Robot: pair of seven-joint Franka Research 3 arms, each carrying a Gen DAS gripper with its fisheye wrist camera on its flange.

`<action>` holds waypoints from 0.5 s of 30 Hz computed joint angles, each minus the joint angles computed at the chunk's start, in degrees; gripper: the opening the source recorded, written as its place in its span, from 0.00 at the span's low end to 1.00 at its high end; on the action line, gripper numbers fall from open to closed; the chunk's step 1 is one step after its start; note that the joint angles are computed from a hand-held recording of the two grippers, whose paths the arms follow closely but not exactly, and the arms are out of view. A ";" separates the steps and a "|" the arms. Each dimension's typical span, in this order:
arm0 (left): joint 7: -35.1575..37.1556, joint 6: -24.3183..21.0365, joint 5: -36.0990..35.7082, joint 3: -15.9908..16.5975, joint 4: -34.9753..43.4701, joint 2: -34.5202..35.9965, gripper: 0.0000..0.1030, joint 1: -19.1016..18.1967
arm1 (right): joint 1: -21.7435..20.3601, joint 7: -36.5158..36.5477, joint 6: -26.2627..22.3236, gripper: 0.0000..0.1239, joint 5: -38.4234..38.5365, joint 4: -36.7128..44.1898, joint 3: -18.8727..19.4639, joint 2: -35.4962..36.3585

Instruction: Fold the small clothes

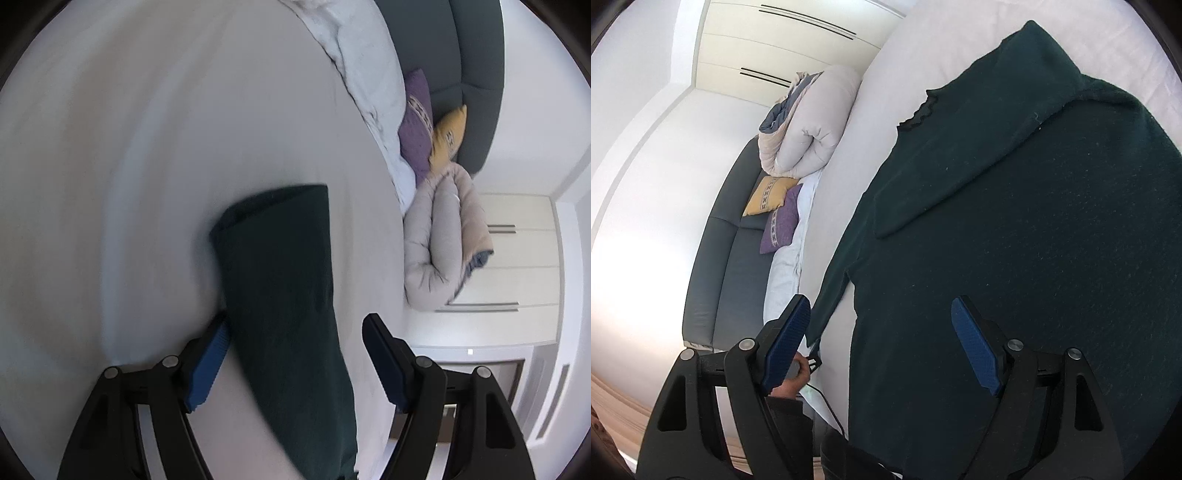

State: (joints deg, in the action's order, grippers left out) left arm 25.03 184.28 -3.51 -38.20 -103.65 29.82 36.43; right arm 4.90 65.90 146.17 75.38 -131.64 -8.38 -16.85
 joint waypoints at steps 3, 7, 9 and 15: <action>2.16 -3.07 0.37 1.87 3.41 1.96 0.35 -1.27 | 0.19 0.47 0.65 0.64 -0.02 -0.38 0.40 -0.52; 7.47 -7.23 -1.50 -1.53 7.44 5.89 0.08 1.09 | 0.55 0.14 1.23 0.64 0.92 0.63 0.05 0.69; 9.54 -8.02 0.04 2.03 9.12 4.14 0.07 -2.57 | 0.31 0.14 1.56 0.64 1.07 0.52 0.11 0.91; 29.90 -19.25 11.76 2.93 26.88 6.65 0.07 -15.79 | -0.69 -1.74 1.66 0.64 3.59 0.97 -0.52 2.42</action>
